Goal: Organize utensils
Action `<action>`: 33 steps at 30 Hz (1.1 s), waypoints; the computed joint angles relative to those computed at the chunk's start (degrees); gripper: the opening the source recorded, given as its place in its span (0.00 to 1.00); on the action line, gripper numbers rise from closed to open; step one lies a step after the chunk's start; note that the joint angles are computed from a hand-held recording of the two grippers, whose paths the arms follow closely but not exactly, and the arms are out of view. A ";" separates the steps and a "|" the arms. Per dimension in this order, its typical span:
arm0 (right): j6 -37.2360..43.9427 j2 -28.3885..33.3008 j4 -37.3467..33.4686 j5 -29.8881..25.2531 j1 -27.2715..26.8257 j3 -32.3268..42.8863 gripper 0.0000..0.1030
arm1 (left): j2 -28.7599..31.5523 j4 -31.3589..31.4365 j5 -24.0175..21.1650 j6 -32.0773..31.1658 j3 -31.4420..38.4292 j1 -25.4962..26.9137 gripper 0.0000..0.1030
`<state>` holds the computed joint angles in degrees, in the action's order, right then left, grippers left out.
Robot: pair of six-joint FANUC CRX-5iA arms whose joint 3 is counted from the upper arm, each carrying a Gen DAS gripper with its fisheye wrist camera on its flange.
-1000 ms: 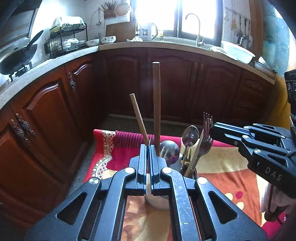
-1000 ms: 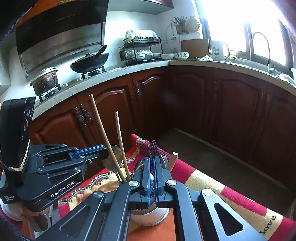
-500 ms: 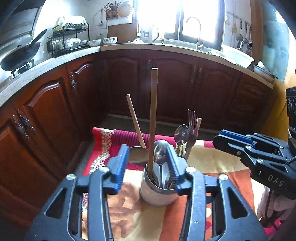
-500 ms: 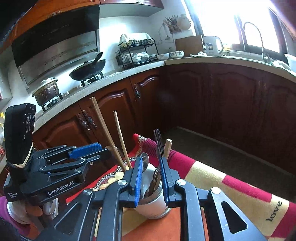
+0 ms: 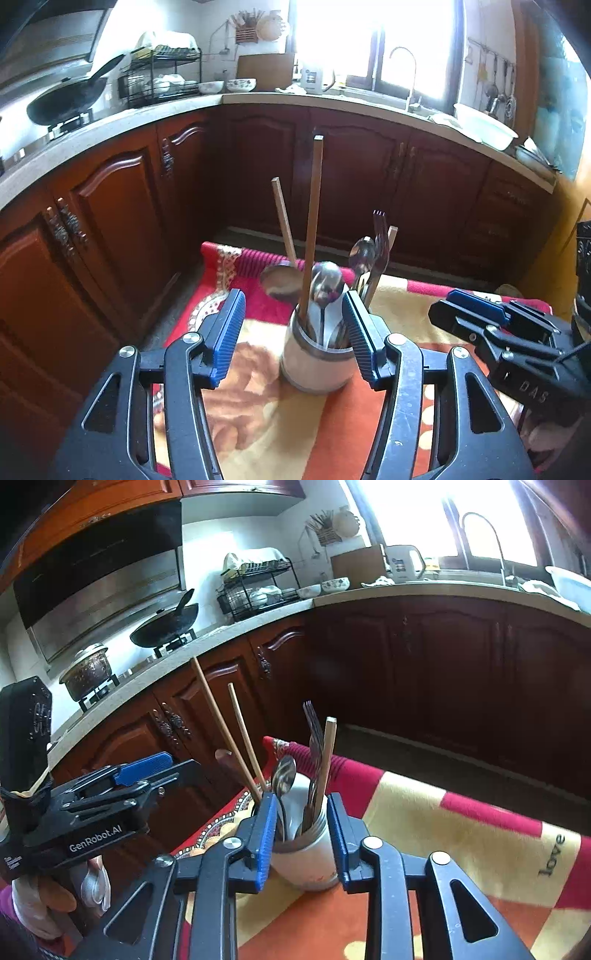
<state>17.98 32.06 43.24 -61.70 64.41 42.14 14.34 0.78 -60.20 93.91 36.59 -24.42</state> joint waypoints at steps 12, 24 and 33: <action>-4.02 2.96 3.51 -8.26 3.42 3.50 0.40 | -5.90 -8.23 -0.88 8.99 -6.44 -3.21 0.54; -2.88 5.12 6.05 -14.14 5.18 8.12 0.43 | -8.51 -12.44 -1.03 13.56 -7.49 -5.35 0.54; -1.51 6.61 6.87 -16.09 5.81 10.70 0.50 | -9.60 -15.28 -0.67 14.98 -7.92 -6.49 0.54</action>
